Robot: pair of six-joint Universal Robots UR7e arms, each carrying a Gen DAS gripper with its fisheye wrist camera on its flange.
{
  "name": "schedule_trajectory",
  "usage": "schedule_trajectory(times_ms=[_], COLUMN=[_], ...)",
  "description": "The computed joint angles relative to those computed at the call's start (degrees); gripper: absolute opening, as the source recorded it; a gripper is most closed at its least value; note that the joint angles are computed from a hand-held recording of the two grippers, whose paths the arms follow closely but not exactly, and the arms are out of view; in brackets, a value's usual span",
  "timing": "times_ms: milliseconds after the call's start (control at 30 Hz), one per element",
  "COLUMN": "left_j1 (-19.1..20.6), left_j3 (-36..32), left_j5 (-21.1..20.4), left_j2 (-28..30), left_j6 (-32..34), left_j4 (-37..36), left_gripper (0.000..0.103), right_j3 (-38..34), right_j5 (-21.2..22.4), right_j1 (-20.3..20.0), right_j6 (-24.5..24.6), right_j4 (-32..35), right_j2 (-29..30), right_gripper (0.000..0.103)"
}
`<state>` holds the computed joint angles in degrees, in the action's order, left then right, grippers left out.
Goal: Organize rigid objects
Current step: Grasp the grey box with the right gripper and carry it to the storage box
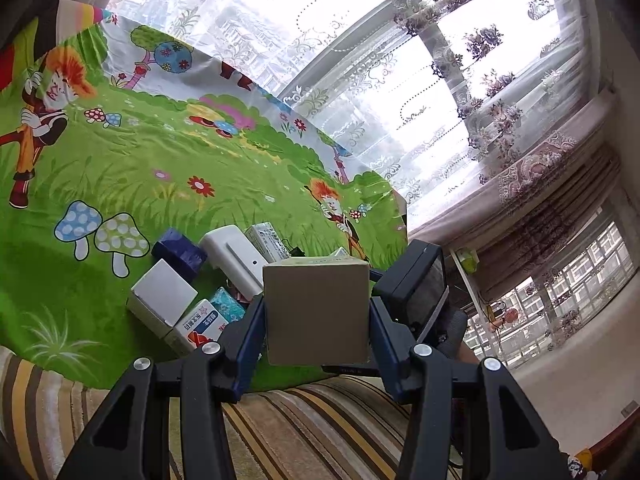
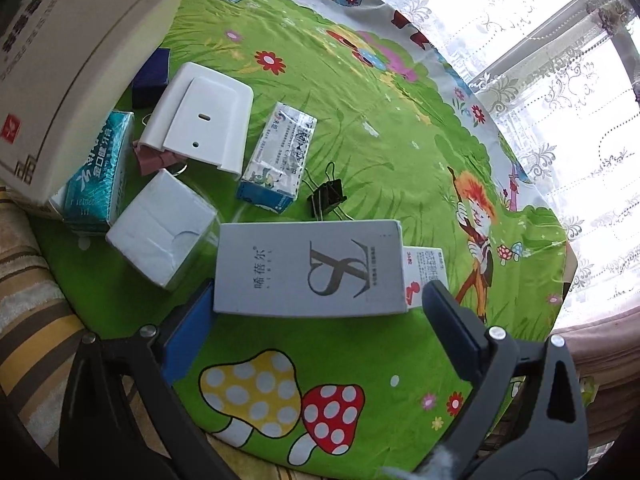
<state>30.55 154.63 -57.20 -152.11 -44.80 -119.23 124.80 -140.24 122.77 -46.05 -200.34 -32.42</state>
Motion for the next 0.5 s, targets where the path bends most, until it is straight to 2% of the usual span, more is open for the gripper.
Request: schedule_trajectory(times_ms=[33,100,233,500], left_j1=[0.15,0.6,0.37,-2.93], left_j3=[0.03,0.11,0.19,0.32], left_j5=[-0.06,-0.27,-0.02,0.6], left_j2=[-0.01,0.28,-0.07,-0.97], left_j6=[0.05,0.26,-0.17,-2.72], left_j4=[-0.14,-0.66,-0.25,1.72], left_gripper=[0.051,0.051,0.051,0.051], right_j3=[0.08,0.23,1.53,7.56], right_j5=[0.36,0.57,0.71,0.59], right_j1=[-0.12,-0.22,0.15,3.16], right_j6=[0.76,2.37,2.42,8.06], right_j4=[0.23,0.71,-1.27,-6.91], right_j2=[-0.28,-0.72,-1.07,-5.99], right_gripper=[0.088,0.087,0.087,0.087])
